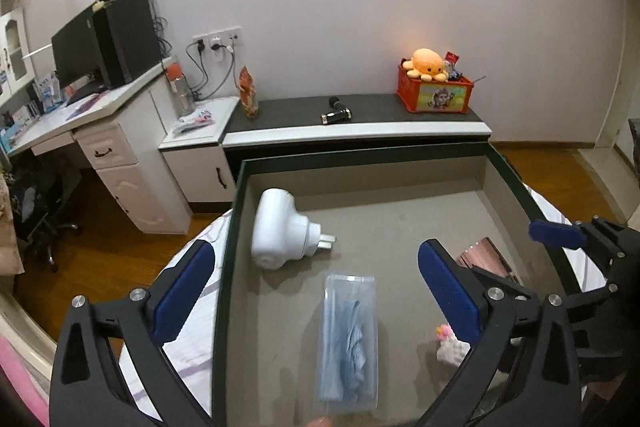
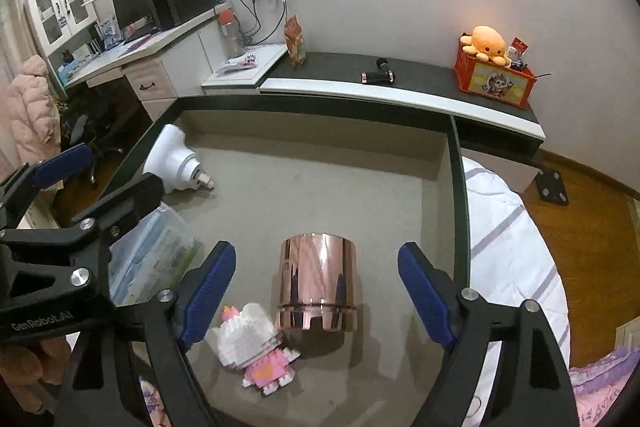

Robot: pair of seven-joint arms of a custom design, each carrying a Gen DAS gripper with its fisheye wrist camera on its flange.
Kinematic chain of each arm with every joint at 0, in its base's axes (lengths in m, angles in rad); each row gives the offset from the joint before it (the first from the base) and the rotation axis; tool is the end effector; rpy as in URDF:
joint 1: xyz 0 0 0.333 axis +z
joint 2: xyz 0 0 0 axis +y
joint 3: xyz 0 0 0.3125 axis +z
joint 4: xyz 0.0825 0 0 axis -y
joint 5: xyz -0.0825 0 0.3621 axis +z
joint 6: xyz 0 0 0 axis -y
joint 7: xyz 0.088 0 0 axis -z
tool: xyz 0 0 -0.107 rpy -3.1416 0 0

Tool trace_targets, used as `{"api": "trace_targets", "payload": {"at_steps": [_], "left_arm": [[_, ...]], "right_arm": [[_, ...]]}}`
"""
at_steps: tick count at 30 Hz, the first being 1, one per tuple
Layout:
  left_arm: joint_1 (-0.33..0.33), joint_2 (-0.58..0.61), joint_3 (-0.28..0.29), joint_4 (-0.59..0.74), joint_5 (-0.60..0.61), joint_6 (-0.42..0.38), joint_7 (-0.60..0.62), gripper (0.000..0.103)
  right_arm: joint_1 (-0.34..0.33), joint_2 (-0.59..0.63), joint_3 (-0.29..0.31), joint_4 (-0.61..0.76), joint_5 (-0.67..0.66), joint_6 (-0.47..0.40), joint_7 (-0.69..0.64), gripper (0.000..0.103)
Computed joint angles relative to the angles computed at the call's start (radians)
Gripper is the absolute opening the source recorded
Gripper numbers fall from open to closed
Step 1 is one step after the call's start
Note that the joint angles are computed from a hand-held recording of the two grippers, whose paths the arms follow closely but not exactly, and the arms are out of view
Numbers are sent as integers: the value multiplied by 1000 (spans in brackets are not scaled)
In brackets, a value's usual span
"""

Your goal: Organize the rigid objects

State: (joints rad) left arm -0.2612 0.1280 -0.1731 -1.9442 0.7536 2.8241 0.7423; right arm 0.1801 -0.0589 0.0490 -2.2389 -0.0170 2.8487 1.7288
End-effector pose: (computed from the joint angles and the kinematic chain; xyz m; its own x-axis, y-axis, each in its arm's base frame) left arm 0.5403 -0.2835 0.5026 -0.2041 -0.9778 -0.0467 -0.6391 0.1692 -0.7503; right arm 0.5290 0.1247 0.4808 0.1139 -0.9902 -0.0809 -0.7877 -0.0404 -0.6147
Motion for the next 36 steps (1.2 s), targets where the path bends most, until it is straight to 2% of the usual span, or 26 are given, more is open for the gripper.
{"api": "trace_targets", "payload": {"at_steps": [5,8,11,15,19,23,26,33,36], "left_arm": [[20,-138,-5,-128,95,46,-130,103],[57,-245,-36,-214,193,67,-249,103],[104,-364,-82,-301,248,75,-347,103],[156,-530,-133,-421,252,90,-424,103],[187,-683,-177,-526,211,100,-434,103],[180,-822,-213,-616,143,76,-411,103],[149,-915,-221,-685,79,53,-385,103],[79,-1048,-248,-784,-52,-31,-326,103],[53,-1079,-242,-812,-92,-43,-309,103]], "right_arm": [[-37,-83,33,-72,-116,42,157,92],[-50,-162,52,-135,-117,68,195,92],[-93,-267,109,-210,-134,94,246,92],[-144,-443,192,-322,-121,112,299,92],[-155,-615,245,-415,-74,107,322,92],[-157,-764,292,-488,-37,76,346,92],[-143,-883,323,-536,-20,33,367,92],[-102,-1113,388,-613,-15,-72,434,92],[-72,-1186,393,-640,-18,-117,452,92]]}}
